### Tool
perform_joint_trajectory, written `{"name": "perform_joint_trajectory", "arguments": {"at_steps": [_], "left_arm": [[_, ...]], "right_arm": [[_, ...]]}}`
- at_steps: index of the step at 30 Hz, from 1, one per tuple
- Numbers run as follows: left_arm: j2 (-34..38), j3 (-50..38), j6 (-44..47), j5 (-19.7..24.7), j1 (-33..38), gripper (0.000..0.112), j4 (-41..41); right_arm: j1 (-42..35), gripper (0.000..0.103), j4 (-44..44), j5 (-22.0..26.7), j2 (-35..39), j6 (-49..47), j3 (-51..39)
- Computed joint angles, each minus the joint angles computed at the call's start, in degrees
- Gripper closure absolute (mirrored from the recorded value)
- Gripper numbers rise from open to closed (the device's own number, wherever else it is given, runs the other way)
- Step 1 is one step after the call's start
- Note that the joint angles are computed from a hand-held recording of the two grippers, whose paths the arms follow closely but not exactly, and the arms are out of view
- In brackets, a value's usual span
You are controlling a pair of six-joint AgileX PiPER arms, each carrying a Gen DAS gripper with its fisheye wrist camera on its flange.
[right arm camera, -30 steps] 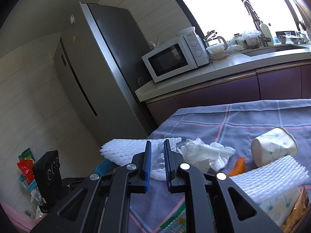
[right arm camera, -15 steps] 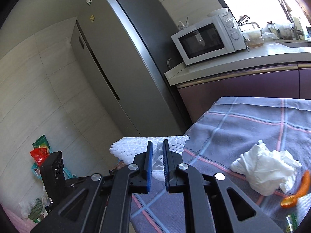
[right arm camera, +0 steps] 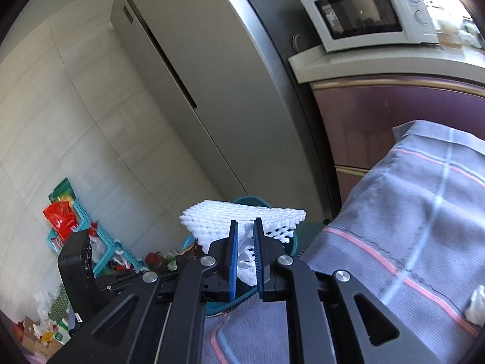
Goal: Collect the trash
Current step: 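Carry the wrapper and foam net to the teal bin and release both, then grasp the clear green-printed plastic bag with the left gripper while the right gripper grasps tissue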
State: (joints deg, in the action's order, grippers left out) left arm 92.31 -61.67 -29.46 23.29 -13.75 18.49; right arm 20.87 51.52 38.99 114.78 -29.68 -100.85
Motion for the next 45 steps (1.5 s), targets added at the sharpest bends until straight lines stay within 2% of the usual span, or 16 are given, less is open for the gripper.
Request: {"name": "perform_joint_trajectory", "arguments": {"at_steps": [6, 11, 12, 14, 16, 18, 20, 21, 28, 29, 34, 35, 37, 42, 45], "left_arm": [[6.77, -4.98, 3.11, 1.96, 3.21, 0.099, -4.1], [10.24, -7.97, 4.46, 2.44, 4.84, 0.098, -7.25], [10.75, -8.54, 5.11, 2.54, 5.27, 0.095, -8.18], [11.01, -8.54, 5.04, 2.43, 5.8, 0.092, -8.79], [10.7, -7.72, 4.48, 1.8, 6.07, 0.089, -8.33], [9.94, -6.87, 1.59, 1.5, 5.63, 0.086, -5.8], [6.83, -3.43, -5.04, 0.58, 3.42, 0.084, -0.5], [6.16, -3.14, -6.15, 0.2, 3.06, 0.082, 0.51], [-0.63, -0.47, -9.26, -4.05, -2.05, 0.065, 4.72], [-1.05, -0.8, -8.59, -4.51, -3.25, 0.063, 4.22], [-0.93, -3.53, 1.15, -6.93, -9.69, 0.055, -3.76], [-0.67, -4.15, 3.86, -7.11, -11.0, 0.055, -6.4], [1.09, -6.6, 14.5, -7.22, -13.23, 0.055, -16.62], [6.12, -12.96, 31.34, -5.04, -19.77, 0.053, -32.85], [9.02, -16.49, 38.36, -2.72, -23.35, 0.051, -40.11]], "right_arm": [[3.93, 0.094, -15.41, 8.18, 11.01, 15.5, -18.69], [5.98, 0.092, -22.31, 18.15, 20.43, 23.29, -34.97], [6.19, 0.091, -23.35, 20.82, 22.83, 24.67, -39.34], [6.73, 0.085, -24.58, 23.06, 24.66, 25.94, -42.65], [6.58, 0.083, -24.23, 23.2, 25.16, 25.4, -43.21], [6.16, 0.081, -22.5, 19.94, 21.77, 23.11, -36.59], [5.18, 0.08, -19.67, 16.55, 17.86, 20.02, -29.02], [4.72, 0.075, -18.31, 15.32, 16.71, 18.72, -26.62], [0.2, 0.064, -5.39, 2.91, -1.42, 1.67, 3.01], [-0.59, 0.06, -3.87, 1.64, -3.97, -0.5, 6.52], [-6.61, 0.053, 2.67, -2.8, -17.44, -9.4, 22.77], [-8.13, 0.053, 3.69, -3.57, -20.09, -10.67, 25.7], [-11.44, 0.052, 4.69, -3.62, -24.45, -12.21, 29.94], [-21.56, 0.049, 6.29, -3.26, -36.01, -15.3, 40.61], [-28.68, 0.048, 6.11, -2.26, -41.26, -15.96, 44.75]]}}
